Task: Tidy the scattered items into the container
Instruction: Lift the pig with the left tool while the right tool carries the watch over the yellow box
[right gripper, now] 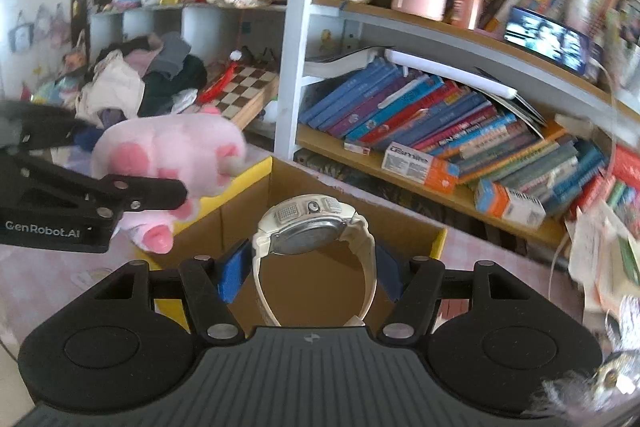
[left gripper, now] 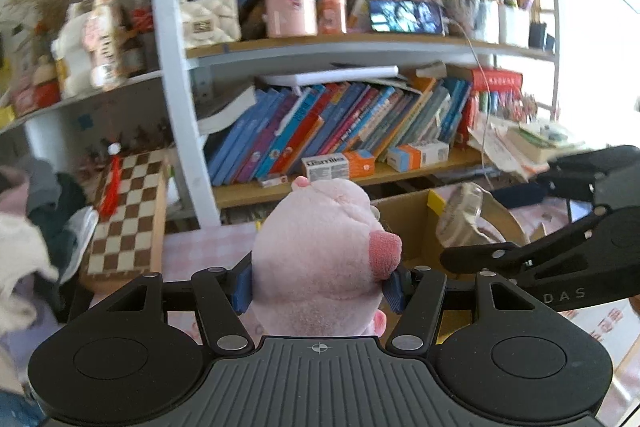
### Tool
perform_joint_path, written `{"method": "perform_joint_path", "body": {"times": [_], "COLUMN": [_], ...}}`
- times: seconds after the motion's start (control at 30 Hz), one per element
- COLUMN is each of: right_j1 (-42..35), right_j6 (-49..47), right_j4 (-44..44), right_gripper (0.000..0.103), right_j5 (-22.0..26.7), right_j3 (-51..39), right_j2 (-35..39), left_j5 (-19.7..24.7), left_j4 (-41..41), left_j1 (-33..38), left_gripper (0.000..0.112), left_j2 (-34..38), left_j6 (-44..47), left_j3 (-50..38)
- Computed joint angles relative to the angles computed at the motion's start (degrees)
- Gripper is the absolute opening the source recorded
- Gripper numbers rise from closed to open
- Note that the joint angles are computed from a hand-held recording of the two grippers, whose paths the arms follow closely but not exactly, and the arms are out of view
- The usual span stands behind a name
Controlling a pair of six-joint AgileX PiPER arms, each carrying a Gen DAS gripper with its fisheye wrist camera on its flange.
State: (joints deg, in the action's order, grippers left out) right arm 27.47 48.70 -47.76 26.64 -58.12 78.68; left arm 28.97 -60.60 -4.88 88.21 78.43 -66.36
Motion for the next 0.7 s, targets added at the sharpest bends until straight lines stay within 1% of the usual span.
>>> {"method": "perform_joint_path", "body": {"times": [0.07,0.17,0.2,0.3,0.37,0.47,0.53,0.6,0.7], "right_j1": [-3.1,-7.1,-8.3,-10.6,-12.1,-13.6,-14.3,-14.9,-15.3], "right_j6": [-10.1,-26.4,-31.5,-42.8,-50.1,-57.8,-61.2,-64.1,-67.7], "right_j4": [6.6,17.5,20.7,27.3,32.1,36.1,37.2,37.6,37.0], "right_gripper": [0.063,0.063,0.063,0.063,0.063,0.063,0.063,0.063,0.064], "right_j5": [-1.9,-3.0,-2.9,-1.8,-1.1,0.8,2.4,4.1,6.5], "right_j3": [-2.1,-5.7,-7.1,-10.8,-12.9,-16.5,-19.1,-21.8,-25.9], "right_j2": [2.7,7.1,8.6,13.3,16.1,20.3,22.9,25.5,29.2], "left_j5": [-0.4,-0.2,0.1,2.2,3.8,5.8,7.0,8.3,11.7], "left_j4": [5.8,14.1,16.9,25.7,30.0,35.7,40.0,44.0,48.2], "left_j1": [-1.8,-4.2,-4.9,-6.9,-7.8,-9.2,-10.2,-11.1,-12.1], "left_gripper": [0.060,0.060,0.060,0.060,0.060,0.061,0.061,0.061,0.061], "left_j2": [3.3,8.2,9.8,14.9,17.7,21.6,24.2,26.8,30.5], "left_j6": [-4.2,-9.9,-11.9,-18.6,-21.9,-26.8,-29.9,-32.5,-34.3], "left_j3": [-3.9,-9.5,-11.4,-17.5,-20.9,-25.6,-28.5,-31.6,-36.3]}}
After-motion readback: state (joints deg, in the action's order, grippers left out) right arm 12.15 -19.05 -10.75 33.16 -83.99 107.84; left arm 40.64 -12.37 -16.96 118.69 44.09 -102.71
